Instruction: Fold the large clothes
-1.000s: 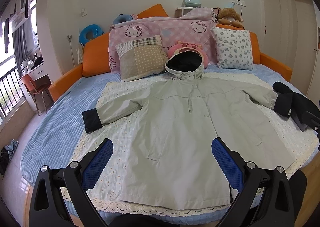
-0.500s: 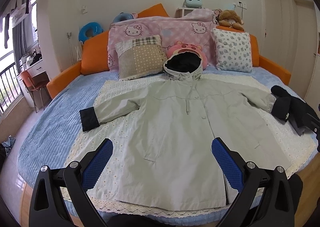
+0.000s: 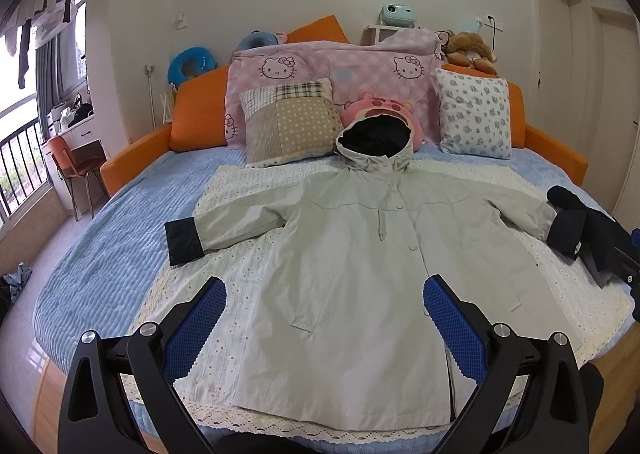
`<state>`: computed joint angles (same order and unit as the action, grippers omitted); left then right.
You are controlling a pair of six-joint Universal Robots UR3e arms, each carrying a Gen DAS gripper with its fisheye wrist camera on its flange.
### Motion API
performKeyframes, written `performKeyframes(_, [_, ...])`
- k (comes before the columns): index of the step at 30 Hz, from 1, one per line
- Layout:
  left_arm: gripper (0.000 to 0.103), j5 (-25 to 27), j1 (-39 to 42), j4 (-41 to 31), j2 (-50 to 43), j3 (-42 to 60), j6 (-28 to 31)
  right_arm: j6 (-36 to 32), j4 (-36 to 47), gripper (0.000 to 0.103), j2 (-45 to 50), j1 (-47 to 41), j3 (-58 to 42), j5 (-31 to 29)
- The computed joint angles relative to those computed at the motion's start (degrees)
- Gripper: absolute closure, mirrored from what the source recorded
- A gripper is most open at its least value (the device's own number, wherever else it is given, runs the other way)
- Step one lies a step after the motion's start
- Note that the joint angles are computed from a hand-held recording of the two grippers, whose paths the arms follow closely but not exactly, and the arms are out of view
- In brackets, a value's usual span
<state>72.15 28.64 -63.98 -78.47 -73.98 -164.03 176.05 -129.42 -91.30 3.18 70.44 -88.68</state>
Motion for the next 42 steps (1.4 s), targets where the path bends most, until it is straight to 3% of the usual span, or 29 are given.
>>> performKeyframes(42, [0.003, -0.26, -0.04, 1.05, 0.23, -1.01, 0.57, -0.46, -0.16, 0.019, 0.72, 0.50, 0.19, -0.53])
